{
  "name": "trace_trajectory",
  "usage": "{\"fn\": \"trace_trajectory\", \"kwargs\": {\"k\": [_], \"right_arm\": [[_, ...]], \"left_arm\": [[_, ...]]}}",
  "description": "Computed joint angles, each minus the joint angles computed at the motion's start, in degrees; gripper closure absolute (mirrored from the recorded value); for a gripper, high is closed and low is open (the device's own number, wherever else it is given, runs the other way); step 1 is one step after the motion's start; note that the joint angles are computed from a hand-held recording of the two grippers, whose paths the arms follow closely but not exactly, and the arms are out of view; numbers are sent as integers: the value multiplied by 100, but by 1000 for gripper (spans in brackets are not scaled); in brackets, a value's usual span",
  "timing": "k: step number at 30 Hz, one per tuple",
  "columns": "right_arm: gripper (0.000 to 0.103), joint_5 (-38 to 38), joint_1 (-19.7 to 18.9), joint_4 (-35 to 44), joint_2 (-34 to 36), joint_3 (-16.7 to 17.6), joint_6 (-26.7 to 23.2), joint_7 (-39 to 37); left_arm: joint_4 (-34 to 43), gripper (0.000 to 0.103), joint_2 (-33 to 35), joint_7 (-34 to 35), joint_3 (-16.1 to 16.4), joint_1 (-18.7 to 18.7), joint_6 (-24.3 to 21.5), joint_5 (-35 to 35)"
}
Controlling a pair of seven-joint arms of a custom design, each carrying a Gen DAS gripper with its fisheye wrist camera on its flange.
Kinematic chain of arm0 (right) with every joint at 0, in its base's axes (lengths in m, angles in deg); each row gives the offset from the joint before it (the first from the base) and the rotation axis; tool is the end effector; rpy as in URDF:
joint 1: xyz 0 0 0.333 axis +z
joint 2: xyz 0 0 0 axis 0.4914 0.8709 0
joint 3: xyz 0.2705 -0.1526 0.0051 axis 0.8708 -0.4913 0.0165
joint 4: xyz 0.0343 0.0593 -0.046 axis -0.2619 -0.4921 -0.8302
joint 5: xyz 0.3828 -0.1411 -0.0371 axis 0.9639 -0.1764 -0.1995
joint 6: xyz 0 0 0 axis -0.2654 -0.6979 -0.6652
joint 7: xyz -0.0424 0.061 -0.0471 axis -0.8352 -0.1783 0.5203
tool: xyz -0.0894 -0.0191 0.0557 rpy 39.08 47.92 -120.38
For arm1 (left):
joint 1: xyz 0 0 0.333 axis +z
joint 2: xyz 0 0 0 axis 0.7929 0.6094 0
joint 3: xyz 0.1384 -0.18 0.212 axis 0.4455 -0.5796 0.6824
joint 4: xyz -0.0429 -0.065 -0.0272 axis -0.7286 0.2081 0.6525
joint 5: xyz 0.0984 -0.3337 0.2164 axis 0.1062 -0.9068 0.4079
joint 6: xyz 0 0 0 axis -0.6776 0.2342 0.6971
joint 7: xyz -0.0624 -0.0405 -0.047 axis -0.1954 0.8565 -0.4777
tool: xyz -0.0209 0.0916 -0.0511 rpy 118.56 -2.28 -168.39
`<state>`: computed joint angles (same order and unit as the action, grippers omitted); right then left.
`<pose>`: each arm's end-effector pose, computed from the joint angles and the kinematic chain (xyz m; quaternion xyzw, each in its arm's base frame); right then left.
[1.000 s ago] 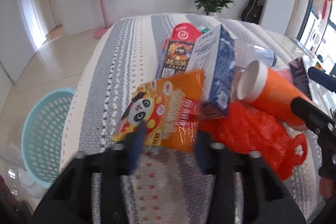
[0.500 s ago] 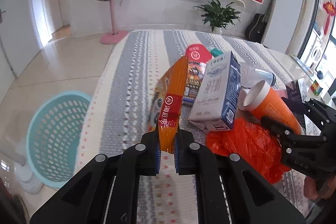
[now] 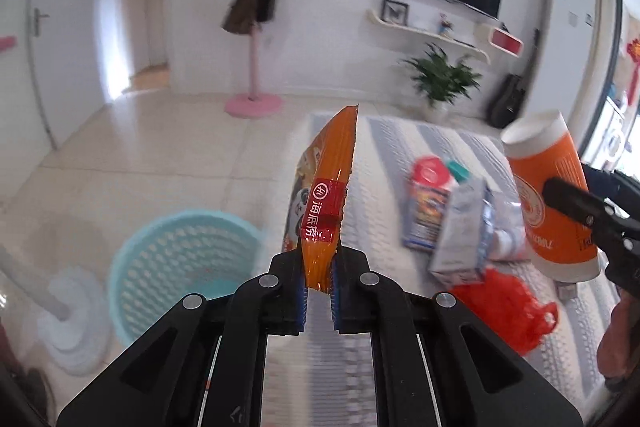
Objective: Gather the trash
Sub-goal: 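Carry the snack bag and orange cylinder with both grippers over the teal basket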
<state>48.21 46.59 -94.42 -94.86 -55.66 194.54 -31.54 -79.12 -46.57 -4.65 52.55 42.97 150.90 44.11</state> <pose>0.5713 0.1479 0.5823 -0.7617 0.4373 -0.2634 0.3991 0.5761 -0.2394 0.5571 -0.6515 0.6140 -0.3381 0.2903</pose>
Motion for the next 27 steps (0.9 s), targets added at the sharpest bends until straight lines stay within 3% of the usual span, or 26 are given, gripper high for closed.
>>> {"fn": "trace_trajectory", "kwargs": {"k": [6, 9, 14, 21, 23, 27], "right_arm": [[53, 592, 282, 838, 659, 402, -364, -461], [53, 453, 318, 1277, 1122, 630, -534, -327], [53, -253, 327, 2117, 1987, 800, -1003, 521], [53, -1623, 520, 3468, 3313, 676, -1948, 2263], [52, -1829, 538, 3769, 3554, 695, -2084, 2504], [53, -2247, 628, 3796, 3635, 677, -1797, 2688]], "left_arm": [[-513, 96, -511, -128, 108, 387, -136, 133], [-760, 96, -631, -124, 151, 635, -89, 70], [-969, 96, -468, 171, 265, 906, 71, -439], [-1004, 94, 33, 1025, 431, 964, 435, -1772], [-994, 94, 143, 1189, 464, 966, 501, -1994], [-1100, 93, 217, 1624, 480, 982, 670, -2582]]}}
